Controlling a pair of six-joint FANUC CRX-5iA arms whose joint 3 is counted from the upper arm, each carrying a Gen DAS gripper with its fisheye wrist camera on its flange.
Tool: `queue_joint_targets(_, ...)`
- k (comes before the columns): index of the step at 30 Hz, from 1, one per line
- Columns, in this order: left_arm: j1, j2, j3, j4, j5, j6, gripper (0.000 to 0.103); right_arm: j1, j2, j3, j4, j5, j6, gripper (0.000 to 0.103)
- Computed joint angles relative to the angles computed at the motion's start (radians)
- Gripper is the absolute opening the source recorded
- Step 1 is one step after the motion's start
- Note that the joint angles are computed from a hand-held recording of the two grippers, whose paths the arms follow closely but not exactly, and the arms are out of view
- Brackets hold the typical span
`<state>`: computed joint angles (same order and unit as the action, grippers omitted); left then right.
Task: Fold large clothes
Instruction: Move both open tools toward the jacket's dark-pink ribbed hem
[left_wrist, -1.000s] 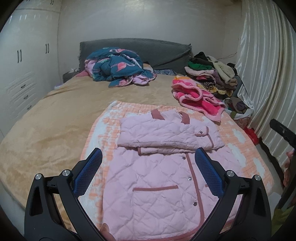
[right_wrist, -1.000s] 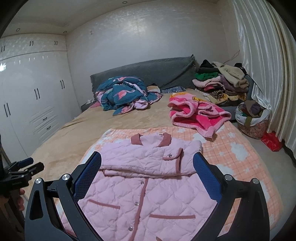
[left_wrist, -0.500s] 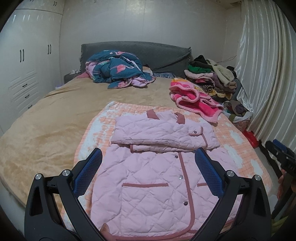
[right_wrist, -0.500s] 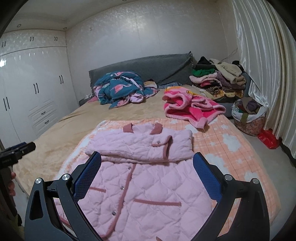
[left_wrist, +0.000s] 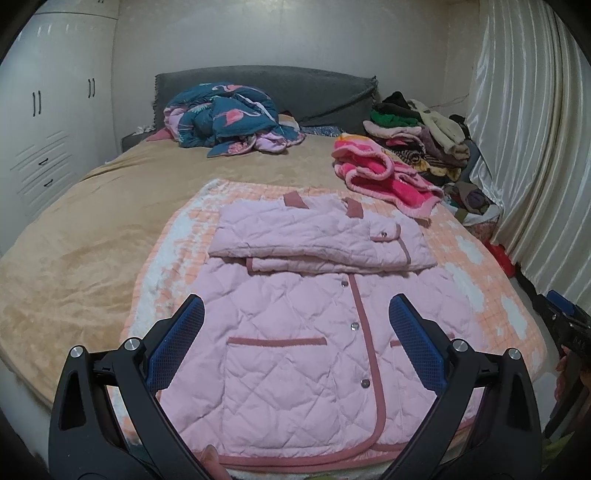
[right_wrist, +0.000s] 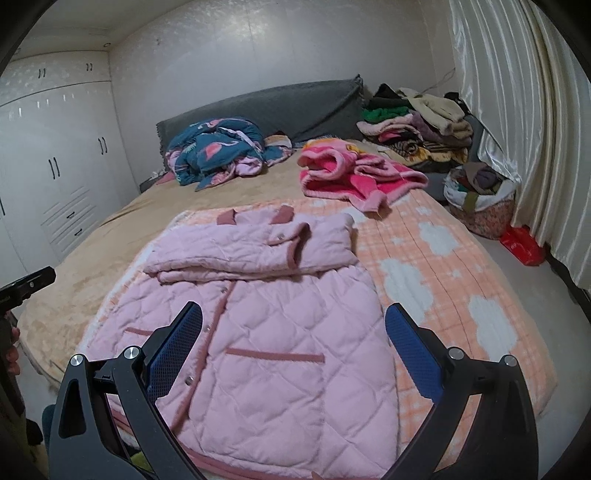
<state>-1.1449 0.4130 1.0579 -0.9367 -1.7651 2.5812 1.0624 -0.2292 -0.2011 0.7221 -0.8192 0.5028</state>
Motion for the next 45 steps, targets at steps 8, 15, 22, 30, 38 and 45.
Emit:
queue_joint_targets(8, -0.008, -0.013, -0.065, 0.011, 0.003, 0.029, 0.094, -0.007, -0.018, -0.035, -0.007, -0.017, -0.016, 0.099)
queue_joint_targets(15, -0.006, -0.029, -0.115, 0.026, 0.008, 0.043, 0.094, -0.007, -0.022, -0.05, -0.006, -0.03, -0.018, 0.099)
queue_joint_targets(22, 0.002, -0.05, -0.176, 0.054, 0.008, 0.063, 0.094, -0.009, -0.016, -0.053, -0.03, -0.045, -0.001, 0.099)
queue_joint_targets(30, 0.018, -0.091, -0.266, 0.089, 0.009, 0.116, 0.094, -0.007, -0.005, -0.059, -0.057, -0.052, 0.025, 0.099)
queue_joint_targets(38, 0.041, -0.128, -0.36, 0.142, 0.019, 0.163, 0.094, -0.008, 0.012, -0.056, -0.085, -0.051, 0.048, 0.099)
queue_joint_targets(45, 0.06, -0.155, -0.427, 0.182, 0.024, 0.191, 0.094, -0.007, 0.023, -0.053, -0.107, -0.054, 0.074, 0.099)
